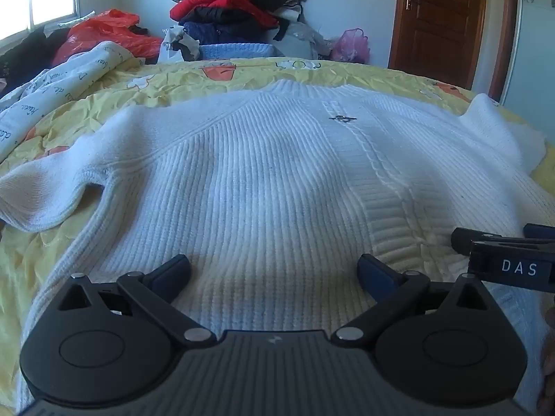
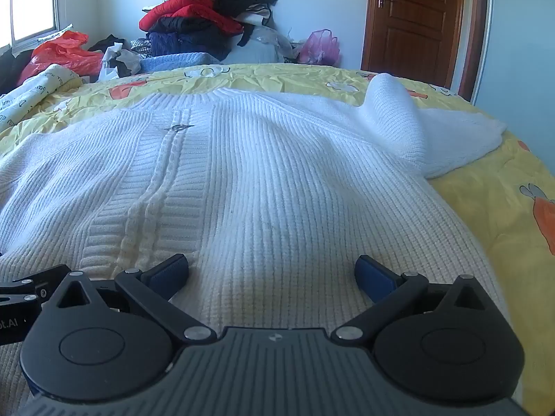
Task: Fold small clothes
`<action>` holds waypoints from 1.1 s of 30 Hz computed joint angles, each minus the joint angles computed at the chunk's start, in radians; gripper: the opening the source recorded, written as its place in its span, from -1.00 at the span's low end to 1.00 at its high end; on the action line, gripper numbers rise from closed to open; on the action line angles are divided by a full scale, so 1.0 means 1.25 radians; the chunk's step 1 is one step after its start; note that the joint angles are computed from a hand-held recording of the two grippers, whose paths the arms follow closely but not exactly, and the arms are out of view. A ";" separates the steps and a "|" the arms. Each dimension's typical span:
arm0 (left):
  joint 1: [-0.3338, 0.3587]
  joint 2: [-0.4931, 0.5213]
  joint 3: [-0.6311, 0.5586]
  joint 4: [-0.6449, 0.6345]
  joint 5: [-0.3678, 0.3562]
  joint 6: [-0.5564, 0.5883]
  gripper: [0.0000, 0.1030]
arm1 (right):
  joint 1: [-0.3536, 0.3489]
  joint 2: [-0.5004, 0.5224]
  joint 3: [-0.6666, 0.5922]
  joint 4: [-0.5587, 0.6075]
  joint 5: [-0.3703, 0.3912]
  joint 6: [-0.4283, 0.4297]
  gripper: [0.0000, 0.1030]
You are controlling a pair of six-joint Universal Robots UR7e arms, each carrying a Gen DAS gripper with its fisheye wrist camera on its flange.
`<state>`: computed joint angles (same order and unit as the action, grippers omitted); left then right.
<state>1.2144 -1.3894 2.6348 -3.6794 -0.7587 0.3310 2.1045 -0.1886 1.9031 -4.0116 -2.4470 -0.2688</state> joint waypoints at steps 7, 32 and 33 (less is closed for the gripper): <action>0.001 0.002 0.005 -0.020 0.002 0.015 1.00 | 0.000 -0.001 0.001 0.002 -0.001 0.002 1.00; -0.008 0.005 -0.001 -0.003 0.019 0.012 1.00 | 0.001 -0.001 0.001 0.003 -0.002 0.003 1.00; -0.008 0.006 0.000 -0.003 0.020 0.013 1.00 | 0.001 -0.001 0.001 0.003 -0.002 0.003 1.00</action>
<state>1.2045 -1.3821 2.6343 -3.6833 -0.7341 0.3470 2.1061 -0.1895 1.9046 -4.0079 -2.4489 -0.2651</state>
